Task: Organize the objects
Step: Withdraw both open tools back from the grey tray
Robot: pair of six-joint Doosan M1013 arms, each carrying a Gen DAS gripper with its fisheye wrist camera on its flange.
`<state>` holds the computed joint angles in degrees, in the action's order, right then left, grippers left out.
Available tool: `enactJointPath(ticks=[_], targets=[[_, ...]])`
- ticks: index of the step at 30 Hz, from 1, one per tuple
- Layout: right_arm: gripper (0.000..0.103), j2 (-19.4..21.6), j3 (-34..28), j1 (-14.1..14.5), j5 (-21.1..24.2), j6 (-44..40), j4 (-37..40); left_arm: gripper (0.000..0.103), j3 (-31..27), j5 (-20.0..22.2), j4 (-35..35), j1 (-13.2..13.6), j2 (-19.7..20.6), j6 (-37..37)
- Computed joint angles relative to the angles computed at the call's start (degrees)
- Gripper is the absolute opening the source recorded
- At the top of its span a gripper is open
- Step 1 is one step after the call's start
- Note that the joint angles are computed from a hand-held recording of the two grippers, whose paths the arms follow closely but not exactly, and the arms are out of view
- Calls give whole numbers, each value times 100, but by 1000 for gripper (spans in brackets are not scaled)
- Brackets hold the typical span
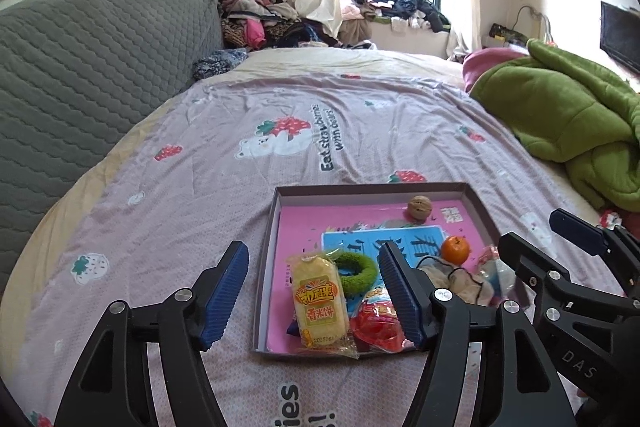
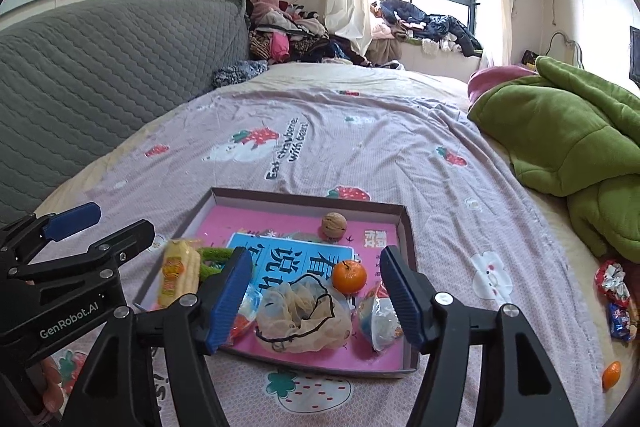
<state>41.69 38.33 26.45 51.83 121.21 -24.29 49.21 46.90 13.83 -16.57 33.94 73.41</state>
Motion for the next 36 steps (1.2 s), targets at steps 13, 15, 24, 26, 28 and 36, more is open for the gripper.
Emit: enactJointPath(ticks=[13,15,24,26,28,36], targets=[[66,-514,593,118,-408,430,-463,70,437,-258,-348,49,-491,183],[66,-587,690,136,-466,505,-543,70,570,-327,-334,33,-587,178],[66,-941,1211,218,-666,832,-799,70,1099,-495,-156,-54,-892,1],[66,-1012,1347,234,-723,925,-826,70,1188,-499,-247,-65,-934,60],[66,-1080,1486,251,-763,975,-838,70,1299,-534,-275,-84,-986,78],[66,-1255,1880,279,-855,1168,-791,70,1635,-637,-135,-136,-1135,-122]])
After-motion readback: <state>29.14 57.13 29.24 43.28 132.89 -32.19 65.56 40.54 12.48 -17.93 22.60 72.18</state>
